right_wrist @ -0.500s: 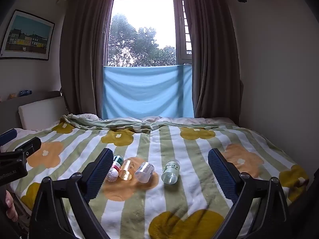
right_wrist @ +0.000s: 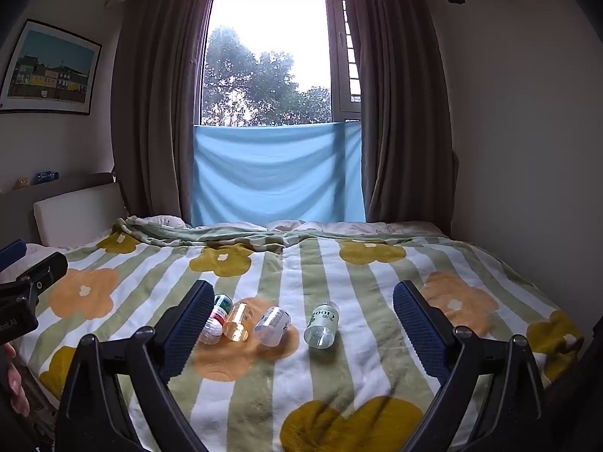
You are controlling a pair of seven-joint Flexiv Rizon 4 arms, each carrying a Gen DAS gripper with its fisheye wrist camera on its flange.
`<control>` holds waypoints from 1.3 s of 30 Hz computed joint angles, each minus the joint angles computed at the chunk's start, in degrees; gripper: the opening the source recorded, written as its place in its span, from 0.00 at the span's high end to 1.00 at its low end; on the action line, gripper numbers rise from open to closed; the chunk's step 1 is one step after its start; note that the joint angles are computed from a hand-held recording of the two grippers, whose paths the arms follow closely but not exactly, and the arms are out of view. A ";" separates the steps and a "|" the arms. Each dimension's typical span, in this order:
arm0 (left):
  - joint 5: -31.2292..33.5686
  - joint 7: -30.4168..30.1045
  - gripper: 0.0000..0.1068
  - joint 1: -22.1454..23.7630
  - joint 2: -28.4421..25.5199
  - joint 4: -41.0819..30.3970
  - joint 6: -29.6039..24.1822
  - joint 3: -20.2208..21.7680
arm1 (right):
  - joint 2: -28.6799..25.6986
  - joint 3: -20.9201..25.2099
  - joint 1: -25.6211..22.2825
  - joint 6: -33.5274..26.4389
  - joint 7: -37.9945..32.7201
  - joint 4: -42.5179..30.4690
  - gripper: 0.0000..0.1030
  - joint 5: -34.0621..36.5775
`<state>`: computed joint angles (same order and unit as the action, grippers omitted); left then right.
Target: Flip cup upside down
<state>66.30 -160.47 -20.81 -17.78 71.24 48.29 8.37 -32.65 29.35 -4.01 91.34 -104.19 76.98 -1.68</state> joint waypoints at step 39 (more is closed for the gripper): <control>0.70 -0.05 0.04 -0.30 -0.34 -0.58 0.57 0.04 | -0.03 -0.46 0.42 -0.41 -0.52 -0.46 0.08 0.83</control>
<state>67.00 -160.52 -21.11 -18.12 70.66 48.86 8.41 -32.68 28.89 -3.59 90.93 -104.71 76.52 -0.85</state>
